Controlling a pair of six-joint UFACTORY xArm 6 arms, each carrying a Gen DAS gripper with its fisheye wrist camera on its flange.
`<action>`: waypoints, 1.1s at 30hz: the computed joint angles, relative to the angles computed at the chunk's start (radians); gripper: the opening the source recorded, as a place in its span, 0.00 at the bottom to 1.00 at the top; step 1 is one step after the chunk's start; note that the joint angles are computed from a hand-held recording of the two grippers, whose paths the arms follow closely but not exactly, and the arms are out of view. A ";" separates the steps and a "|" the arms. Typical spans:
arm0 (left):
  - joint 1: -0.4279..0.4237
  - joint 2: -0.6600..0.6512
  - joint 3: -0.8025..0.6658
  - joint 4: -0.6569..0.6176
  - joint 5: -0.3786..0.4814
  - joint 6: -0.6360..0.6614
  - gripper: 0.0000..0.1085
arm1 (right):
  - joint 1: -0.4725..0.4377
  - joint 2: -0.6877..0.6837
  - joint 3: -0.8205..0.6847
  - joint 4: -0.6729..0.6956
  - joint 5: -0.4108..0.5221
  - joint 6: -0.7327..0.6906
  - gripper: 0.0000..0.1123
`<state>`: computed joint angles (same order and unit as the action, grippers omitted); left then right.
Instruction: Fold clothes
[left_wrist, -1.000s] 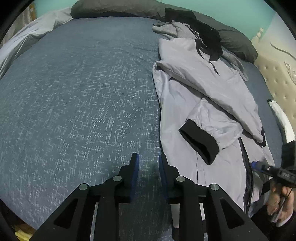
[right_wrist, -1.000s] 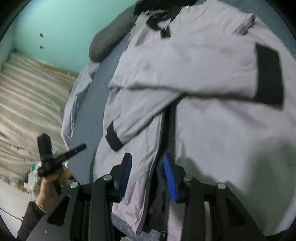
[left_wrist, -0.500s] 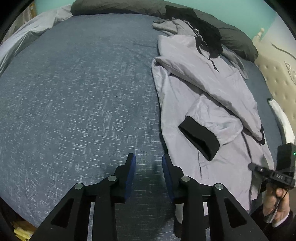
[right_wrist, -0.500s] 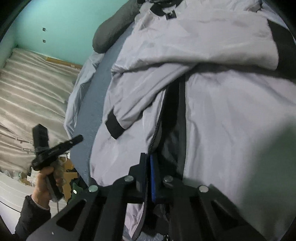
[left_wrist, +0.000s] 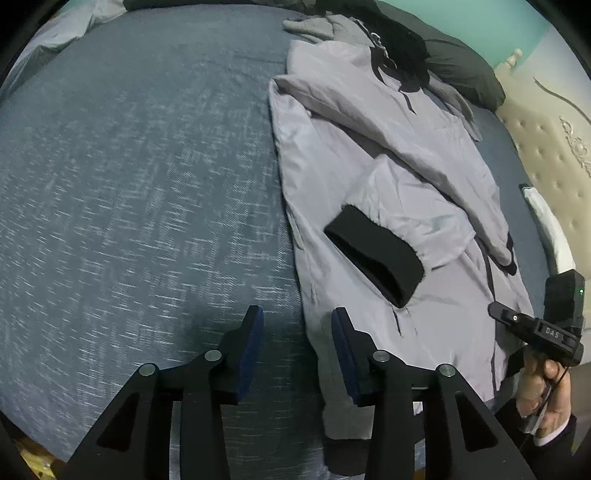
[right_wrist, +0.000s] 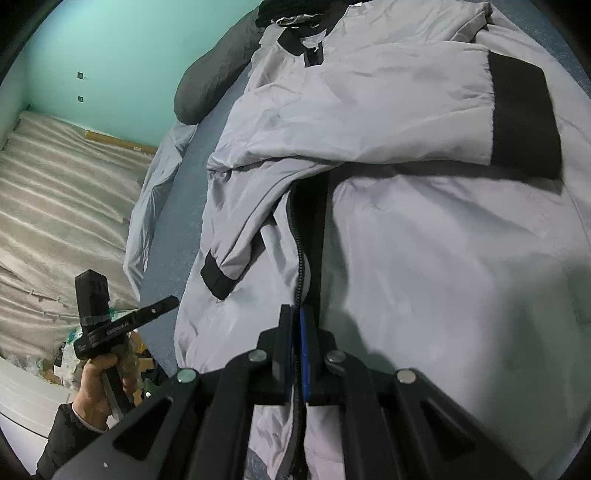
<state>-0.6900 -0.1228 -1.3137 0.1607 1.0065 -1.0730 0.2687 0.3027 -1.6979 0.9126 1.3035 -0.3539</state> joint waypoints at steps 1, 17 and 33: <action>-0.001 0.004 -0.001 -0.001 -0.002 -0.003 0.39 | -0.003 -0.001 0.004 0.001 -0.002 0.000 0.03; 0.026 -0.028 0.089 -0.038 -0.141 -0.084 0.39 | -0.007 -0.002 0.012 -0.005 0.001 -0.018 0.03; 0.006 -0.022 0.064 -0.052 -0.064 -0.041 0.05 | -0.006 -0.002 0.003 -0.017 0.014 -0.033 0.04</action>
